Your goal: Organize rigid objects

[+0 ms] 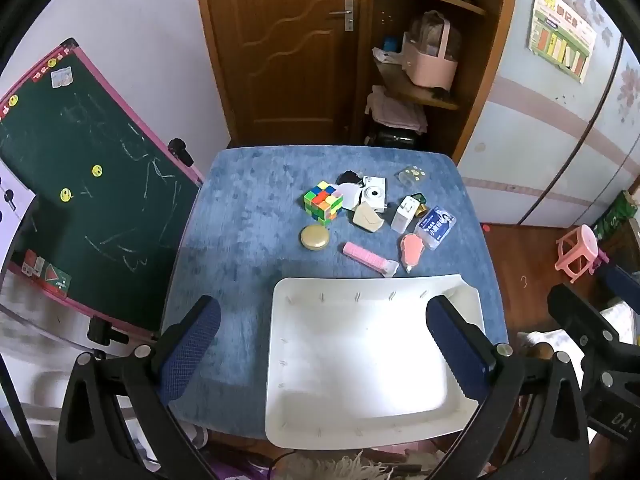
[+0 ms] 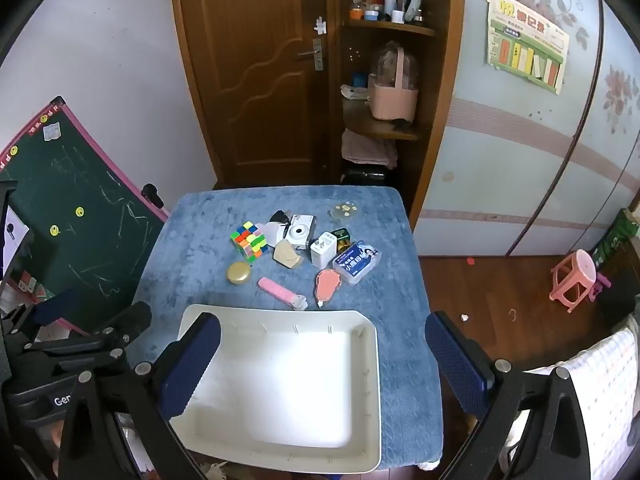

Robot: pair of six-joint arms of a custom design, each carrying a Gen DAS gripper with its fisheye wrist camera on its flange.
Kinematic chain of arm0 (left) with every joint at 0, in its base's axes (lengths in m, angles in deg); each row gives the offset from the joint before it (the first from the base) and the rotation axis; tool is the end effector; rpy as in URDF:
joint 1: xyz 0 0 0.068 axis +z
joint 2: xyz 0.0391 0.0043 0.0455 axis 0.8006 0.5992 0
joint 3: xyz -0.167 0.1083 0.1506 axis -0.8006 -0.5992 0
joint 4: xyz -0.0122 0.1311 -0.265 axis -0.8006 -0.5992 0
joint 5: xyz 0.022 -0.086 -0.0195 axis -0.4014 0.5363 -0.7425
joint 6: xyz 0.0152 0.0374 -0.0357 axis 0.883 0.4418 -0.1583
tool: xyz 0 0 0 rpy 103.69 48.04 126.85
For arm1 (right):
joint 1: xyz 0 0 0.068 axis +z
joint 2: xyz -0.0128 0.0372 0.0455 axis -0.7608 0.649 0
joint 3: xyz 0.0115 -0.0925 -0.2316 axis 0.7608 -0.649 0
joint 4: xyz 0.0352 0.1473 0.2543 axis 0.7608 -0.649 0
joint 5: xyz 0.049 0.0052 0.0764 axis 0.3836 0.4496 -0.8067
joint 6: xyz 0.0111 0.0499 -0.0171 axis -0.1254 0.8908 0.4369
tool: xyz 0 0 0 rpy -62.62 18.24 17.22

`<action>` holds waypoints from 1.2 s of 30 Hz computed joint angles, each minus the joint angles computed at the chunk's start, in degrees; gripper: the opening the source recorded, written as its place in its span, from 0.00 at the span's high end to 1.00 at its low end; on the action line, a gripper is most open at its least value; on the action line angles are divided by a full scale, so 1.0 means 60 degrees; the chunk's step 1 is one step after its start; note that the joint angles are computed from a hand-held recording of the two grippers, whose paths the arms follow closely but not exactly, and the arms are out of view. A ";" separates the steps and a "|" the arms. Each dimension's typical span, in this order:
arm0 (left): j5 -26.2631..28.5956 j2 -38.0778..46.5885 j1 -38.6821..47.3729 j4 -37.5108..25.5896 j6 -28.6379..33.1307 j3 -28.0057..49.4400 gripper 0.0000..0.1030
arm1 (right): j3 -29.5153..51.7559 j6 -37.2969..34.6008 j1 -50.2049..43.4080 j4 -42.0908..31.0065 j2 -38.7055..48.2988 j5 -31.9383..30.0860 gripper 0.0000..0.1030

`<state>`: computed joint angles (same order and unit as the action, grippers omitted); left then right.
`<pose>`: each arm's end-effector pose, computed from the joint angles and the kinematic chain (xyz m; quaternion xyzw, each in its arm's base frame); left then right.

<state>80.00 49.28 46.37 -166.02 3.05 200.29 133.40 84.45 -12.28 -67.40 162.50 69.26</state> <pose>0.2961 -0.0378 0.4388 0.0906 0.9542 -0.0402 0.2821 0.2520 0.1714 0.4181 0.0910 0.9375 -0.0168 0.3355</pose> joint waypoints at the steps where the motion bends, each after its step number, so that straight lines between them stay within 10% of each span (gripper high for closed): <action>1: 0.0016 -0.0001 0.0026 0.0017 0.0031 -0.0001 0.01 | -0.0009 0.0000 -0.0017 0.0000 -0.0004 -0.0010 0.01; 36: -0.0201 0.0187 -0.0124 0.0204 0.0183 0.0097 0.01 | -0.0071 0.0263 -0.0049 0.0103 0.0119 -0.0124 0.01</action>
